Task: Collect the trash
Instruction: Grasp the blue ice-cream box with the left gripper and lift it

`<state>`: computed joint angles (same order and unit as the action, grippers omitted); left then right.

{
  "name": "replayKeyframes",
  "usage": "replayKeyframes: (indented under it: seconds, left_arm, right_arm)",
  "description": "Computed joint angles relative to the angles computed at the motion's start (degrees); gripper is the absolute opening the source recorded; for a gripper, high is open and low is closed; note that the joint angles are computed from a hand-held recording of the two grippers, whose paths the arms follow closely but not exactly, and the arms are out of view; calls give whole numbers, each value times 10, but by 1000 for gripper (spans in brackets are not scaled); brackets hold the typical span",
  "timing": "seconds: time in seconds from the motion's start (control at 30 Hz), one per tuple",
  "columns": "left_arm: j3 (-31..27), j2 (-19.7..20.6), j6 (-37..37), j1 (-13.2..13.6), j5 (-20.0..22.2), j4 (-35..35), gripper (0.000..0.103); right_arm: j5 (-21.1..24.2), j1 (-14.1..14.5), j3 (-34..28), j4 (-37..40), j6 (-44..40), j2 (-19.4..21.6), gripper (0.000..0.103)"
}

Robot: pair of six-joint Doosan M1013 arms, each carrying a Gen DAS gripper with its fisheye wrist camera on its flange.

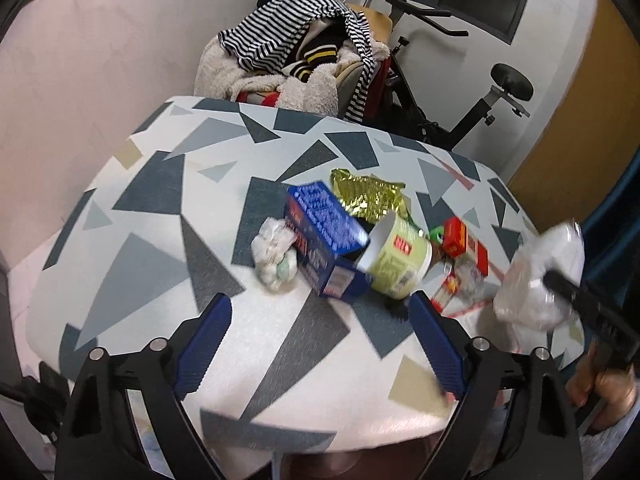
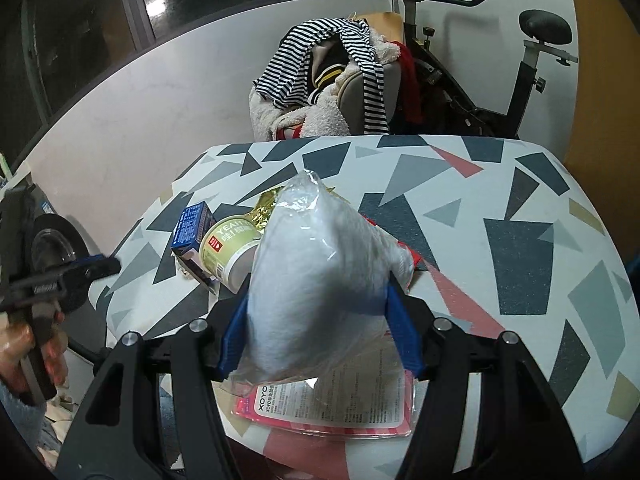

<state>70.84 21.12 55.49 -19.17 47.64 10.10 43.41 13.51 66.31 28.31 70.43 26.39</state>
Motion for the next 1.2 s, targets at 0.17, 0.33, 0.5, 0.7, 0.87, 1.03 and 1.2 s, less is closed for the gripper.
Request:
replayKeyframes:
  seconds: [0.17, 0.33, 0.5, 0.7, 0.87, 1.03, 1.2]
  left_arm:
    - [-52, 35, -1, 34, 3, -105, 78]
    - [-110, 80, -18, 52, 29, -153, 72]
    - [-181, 131, -37, 55, 86, -143, 72]
    - [-224, 165, -30, 54, 135, -131, 47]
    - [-166, 122, 31, 57, 33, -169, 45]
    - [-127, 81, 69, 44, -30, -130, 44]
    - [-103, 53, 70, 31, -47, -89, 44]
  right_arm:
    - [-2, -1, -2, 2, 3, 3, 62]
    - [-2, -3, -4, 6, 3, 6, 62]
    - [-3, -4, -1, 4, 5, 5, 62]
    - [-2, -5, 0, -6, 11, 4, 62]
    - [-6, -6, 6, -8, 12, -2, 62]
    - [-17, -5, 14, -11, 14, -12, 62]
    - [-15, -2, 22, -8, 5, -22, 62]
